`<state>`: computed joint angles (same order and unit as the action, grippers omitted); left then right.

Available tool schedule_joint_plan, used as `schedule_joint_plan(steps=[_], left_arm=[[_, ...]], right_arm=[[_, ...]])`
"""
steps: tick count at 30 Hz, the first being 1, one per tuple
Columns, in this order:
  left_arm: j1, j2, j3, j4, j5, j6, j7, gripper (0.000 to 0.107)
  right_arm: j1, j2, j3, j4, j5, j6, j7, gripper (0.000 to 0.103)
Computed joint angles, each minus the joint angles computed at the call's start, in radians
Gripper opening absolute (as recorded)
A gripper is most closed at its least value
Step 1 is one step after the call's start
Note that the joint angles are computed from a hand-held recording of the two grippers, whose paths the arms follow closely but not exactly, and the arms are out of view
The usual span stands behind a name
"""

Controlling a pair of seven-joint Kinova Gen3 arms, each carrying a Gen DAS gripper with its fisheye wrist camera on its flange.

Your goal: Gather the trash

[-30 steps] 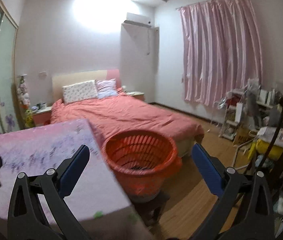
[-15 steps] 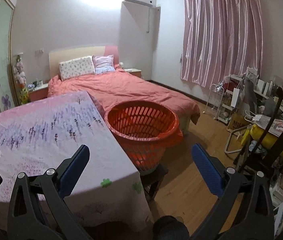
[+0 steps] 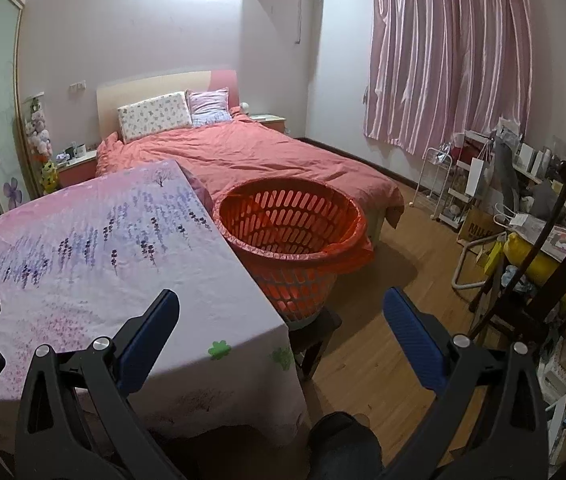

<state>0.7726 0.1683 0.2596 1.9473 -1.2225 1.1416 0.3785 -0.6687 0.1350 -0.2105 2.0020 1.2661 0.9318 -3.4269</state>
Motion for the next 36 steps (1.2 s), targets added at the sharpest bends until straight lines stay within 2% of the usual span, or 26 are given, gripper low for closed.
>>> schedule_joint_plan(steps=[9, 36], left_arm=[[0.023, 0.013, 0.001, -0.027, 0.007, 0.066, 0.004, 0.099], [0.014, -0.002, 0.006, -0.032, 0.003, 0.082, -0.002, 0.099]], right_arm=[[-0.006, -0.014, -0.008, 0.005, 0.007, 0.017, -0.021, 0.101], [0.006, -0.017, -0.010, -0.009, 0.023, -0.006, -0.017, 0.101]])
